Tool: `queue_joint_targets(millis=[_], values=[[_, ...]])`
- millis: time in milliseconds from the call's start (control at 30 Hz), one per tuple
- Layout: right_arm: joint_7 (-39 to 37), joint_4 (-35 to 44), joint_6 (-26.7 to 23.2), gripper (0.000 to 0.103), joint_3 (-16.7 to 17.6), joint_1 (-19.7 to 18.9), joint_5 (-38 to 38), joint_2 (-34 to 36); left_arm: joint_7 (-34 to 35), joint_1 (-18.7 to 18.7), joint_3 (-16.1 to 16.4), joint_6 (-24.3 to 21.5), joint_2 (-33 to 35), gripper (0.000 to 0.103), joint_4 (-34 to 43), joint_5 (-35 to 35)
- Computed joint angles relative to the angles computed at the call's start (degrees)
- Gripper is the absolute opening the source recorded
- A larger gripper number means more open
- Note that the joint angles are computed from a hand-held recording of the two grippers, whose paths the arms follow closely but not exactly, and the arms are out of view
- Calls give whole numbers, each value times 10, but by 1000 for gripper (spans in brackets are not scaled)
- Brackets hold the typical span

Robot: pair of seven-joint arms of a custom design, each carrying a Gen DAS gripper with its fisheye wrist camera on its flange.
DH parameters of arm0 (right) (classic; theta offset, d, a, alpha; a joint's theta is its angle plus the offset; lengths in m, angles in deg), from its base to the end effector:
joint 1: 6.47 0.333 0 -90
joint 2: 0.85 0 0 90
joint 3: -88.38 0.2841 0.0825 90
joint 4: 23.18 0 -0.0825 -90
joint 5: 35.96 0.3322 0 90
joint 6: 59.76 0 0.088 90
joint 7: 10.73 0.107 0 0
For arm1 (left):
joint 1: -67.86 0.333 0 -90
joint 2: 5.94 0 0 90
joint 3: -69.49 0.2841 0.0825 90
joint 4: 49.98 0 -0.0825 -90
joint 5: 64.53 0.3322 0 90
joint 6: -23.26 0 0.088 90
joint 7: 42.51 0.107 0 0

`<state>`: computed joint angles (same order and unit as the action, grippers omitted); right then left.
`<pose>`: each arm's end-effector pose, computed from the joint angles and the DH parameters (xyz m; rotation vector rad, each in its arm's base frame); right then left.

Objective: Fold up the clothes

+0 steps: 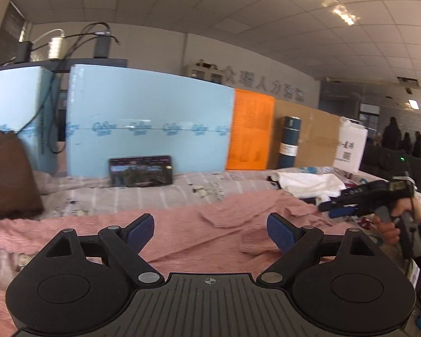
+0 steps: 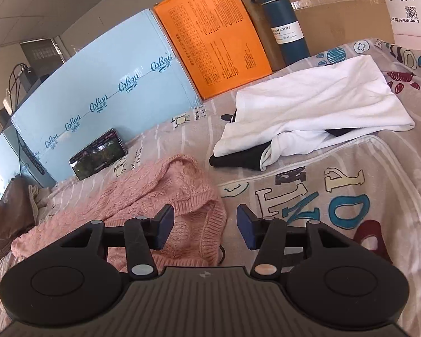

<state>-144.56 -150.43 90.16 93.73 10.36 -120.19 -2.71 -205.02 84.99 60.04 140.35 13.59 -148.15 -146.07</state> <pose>0.4587 0.2115 0.4170 -0.8527 2.0682 -0.7303 0.6143 0.0389 0.4310 -0.6946 2.2250 -1.7159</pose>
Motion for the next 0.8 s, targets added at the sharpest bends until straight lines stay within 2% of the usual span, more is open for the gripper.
queue_joint_targets(millis=[67,133,167,200,267,333,433,500,600,633,700,800], values=[[-30,23,17,42,-7,-4,20,26,10,-14,-6,-33,-2,90,-7,49],[-30,40,36,30,-11,-4,-6,41,18,-31,-9,-33,-5,90,-17,84],[-42,48,36,16,-12,-2,-9,47,13,-39,-8,-32,-1,90,-14,103],[-63,54,25,9,-11,2,0,52,8,-46,-8,-27,2,90,-14,118],[-107,63,-53,8,-4,20,26,52,-4,-58,-8,-17,7,90,-14,149],[-151,69,-101,8,-3,29,45,52,-30,-64,-7,-16,16,90,-6,180],[-213,82,-144,8,-4,35,75,59,-50,-60,-10,-23,26,90,5,195],[-244,95,-132,8,-11,31,105,79,-56,-56,-12,-28,31,92,11,203],[-218,88,-111,11,-21,32,97,80,-63,-52,-16,-32,35,92,16,206],[-201,79,-107,15,-21,33,91,71,-65,-51,-17,-34,36,93,17,206],[-160,60,-122,42,-15,40,82,47,-70,-49,-18,-37,38,94,21,208],[-95,17,-115,45,4,47,59,-3,-77,-47,-20,-42,42,94,26,209]])
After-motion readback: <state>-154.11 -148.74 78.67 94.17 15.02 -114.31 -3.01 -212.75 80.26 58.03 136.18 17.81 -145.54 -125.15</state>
